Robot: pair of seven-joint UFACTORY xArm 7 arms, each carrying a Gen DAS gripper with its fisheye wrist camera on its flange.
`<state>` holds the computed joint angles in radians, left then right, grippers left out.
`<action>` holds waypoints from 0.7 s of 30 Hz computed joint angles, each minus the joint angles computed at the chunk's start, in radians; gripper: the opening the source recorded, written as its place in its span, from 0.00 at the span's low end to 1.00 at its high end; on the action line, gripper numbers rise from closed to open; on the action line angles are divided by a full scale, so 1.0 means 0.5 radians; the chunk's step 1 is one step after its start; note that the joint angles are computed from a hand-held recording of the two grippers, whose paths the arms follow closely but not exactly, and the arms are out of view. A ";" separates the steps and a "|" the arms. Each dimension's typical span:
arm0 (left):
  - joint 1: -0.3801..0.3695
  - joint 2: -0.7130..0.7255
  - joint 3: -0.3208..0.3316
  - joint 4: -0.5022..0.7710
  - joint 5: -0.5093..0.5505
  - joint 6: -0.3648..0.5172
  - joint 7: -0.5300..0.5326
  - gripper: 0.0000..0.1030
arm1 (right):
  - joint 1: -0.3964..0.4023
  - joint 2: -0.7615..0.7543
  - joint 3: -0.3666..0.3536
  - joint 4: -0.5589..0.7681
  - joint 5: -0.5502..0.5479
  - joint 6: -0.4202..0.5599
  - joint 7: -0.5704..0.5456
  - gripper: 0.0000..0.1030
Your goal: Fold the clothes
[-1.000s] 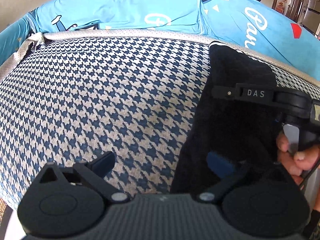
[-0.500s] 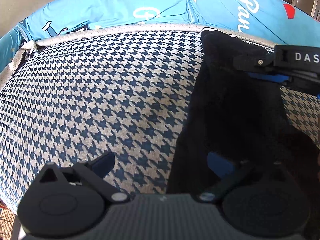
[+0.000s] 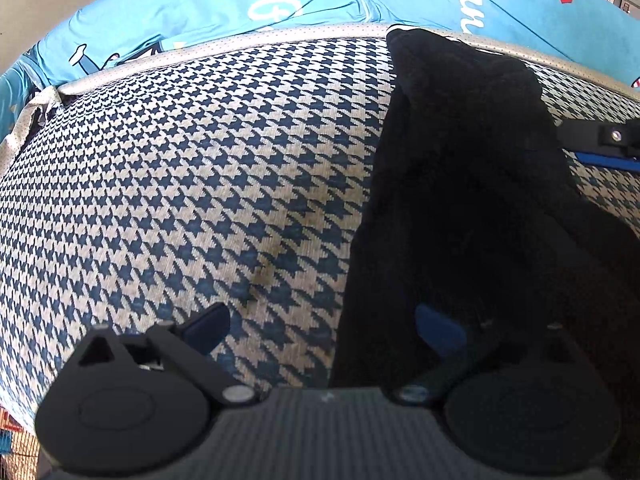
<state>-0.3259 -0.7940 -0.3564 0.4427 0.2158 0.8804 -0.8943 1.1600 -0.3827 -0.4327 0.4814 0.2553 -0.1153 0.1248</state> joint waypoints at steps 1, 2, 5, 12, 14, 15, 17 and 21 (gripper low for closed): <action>-0.008 -0.024 0.011 -0.022 -0.009 -0.006 -0.002 1.00 | -0.089 -0.027 0.083 -0.025 -0.005 0.019 0.019 0.33; -0.014 -0.049 0.022 -0.042 -0.020 -0.009 -0.004 1.00 | -0.172 -0.056 0.162 -0.050 -0.011 0.040 0.031 0.33; -0.033 -0.128 0.052 -0.107 -0.056 -0.020 0.000 1.00 | -0.395 -0.151 0.375 -0.125 -0.024 0.099 0.056 0.33; -0.015 -0.195 -0.023 -0.127 -0.017 0.067 0.021 1.00 | -0.773 -0.442 0.706 -0.310 -0.024 0.283 0.143 0.36; 0.012 -0.189 -0.085 -0.093 0.033 0.180 -0.011 1.00 | -0.874 -0.542 0.790 -0.367 -0.028 0.353 0.188 0.36; 0.002 -0.204 -0.088 -0.096 0.039 0.202 -0.022 1.00 | -0.932 -0.594 0.837 -0.393 -0.035 0.393 0.216 0.36; -0.034 -0.254 -0.074 -0.121 0.030 0.216 -0.035 1.00 | -1.029 -0.709 0.915 -0.450 -0.050 0.459 0.276 0.36; -0.066 -0.338 -0.088 -0.148 -0.004 0.280 -0.110 1.00 | -1.212 -0.945 1.051 -0.551 -0.111 0.614 0.406 0.36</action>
